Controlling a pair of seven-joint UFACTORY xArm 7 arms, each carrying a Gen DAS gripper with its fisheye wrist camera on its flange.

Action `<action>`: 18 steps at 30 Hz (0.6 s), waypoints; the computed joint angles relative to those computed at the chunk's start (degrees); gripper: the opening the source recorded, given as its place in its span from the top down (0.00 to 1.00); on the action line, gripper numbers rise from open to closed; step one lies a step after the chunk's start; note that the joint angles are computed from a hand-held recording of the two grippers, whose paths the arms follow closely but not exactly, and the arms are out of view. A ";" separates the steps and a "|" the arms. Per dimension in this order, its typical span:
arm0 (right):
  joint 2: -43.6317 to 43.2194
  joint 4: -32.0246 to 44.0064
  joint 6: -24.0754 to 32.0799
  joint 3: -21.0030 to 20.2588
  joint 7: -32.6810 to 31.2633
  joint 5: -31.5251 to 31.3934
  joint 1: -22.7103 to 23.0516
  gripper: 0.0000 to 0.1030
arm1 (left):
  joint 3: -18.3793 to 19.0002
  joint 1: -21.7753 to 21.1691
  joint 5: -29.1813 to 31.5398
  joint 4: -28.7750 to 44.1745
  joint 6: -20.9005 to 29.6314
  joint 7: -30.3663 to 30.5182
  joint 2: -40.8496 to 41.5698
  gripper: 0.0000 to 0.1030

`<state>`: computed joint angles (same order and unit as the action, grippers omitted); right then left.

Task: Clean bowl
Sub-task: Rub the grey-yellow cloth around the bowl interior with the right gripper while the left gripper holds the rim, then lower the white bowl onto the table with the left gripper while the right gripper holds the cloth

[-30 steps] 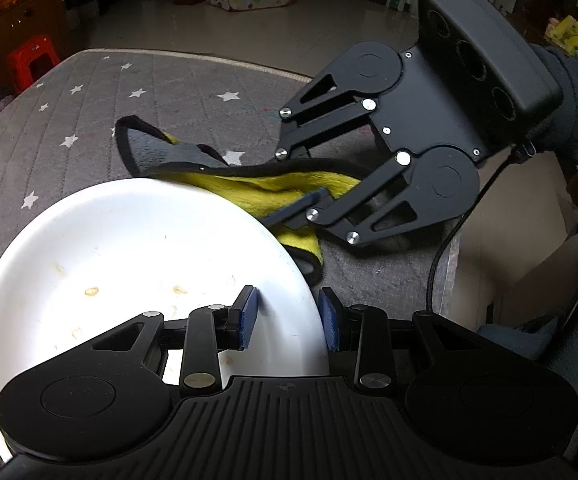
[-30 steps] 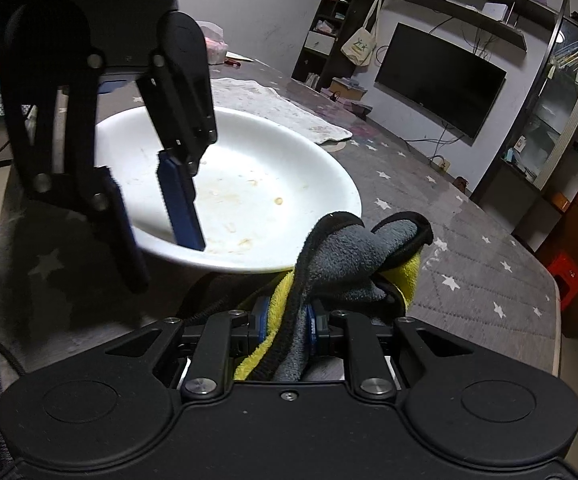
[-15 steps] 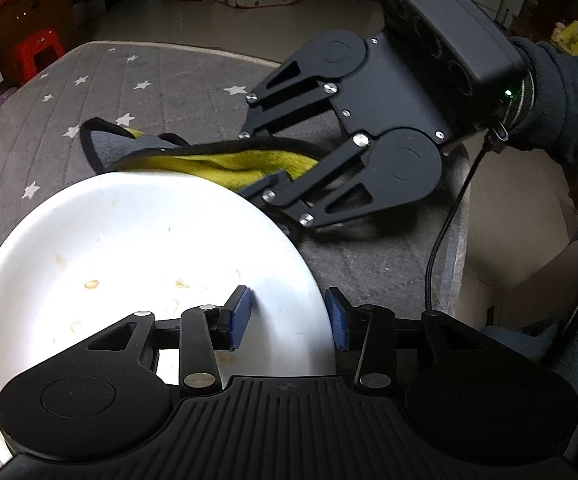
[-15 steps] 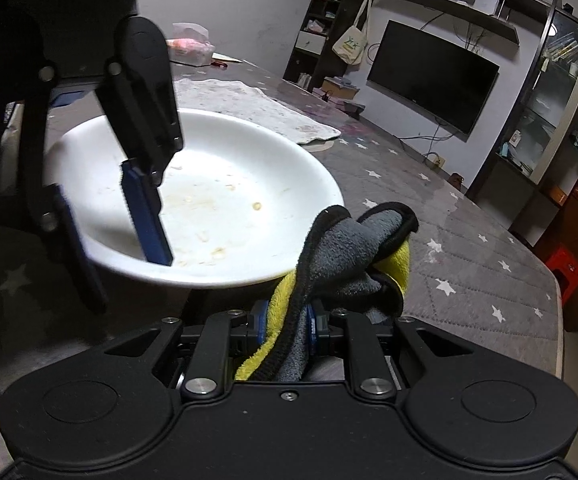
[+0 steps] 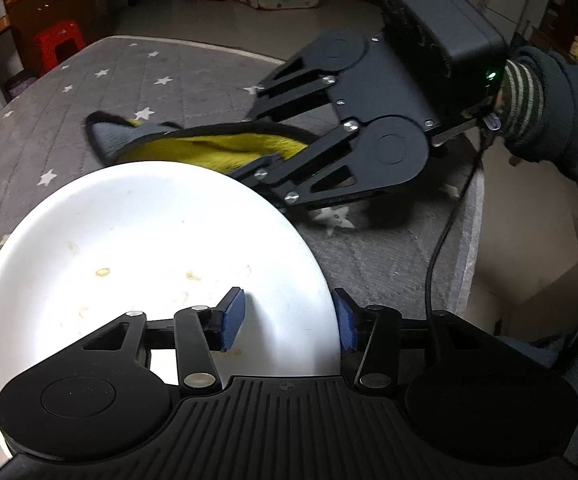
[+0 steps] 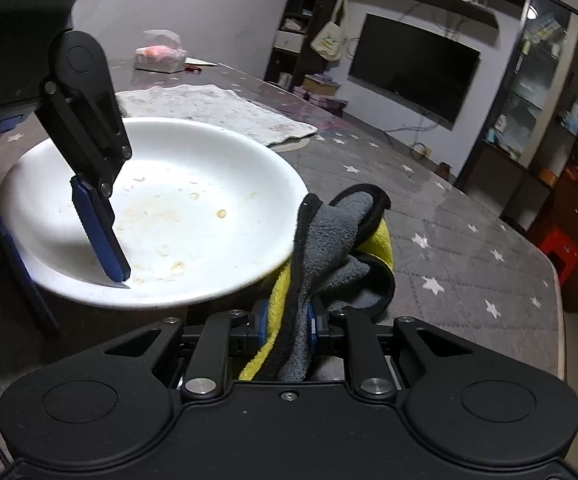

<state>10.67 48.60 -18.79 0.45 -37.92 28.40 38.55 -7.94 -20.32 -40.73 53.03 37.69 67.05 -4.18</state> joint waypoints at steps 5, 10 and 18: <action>-2.09 -0.66 0.06 -2.76 -4.35 11.25 4.91 0.81 | 0.36 -0.36 -3.11 -2.08 -2.58 0.08 -2.54 0.44; -4.45 -1.16 -1.75 -0.69 -7.08 19.36 5.14 0.81 | 1.33 -1.32 -5.18 -5.26 -5.92 0.04 -5.94 0.40; -7.41 -0.14 -7.08 5.34 -13.26 30.10 3.37 0.81 | 3.84 -4.24 -8.56 -12.48 -13.56 -1.49 -13.90 0.35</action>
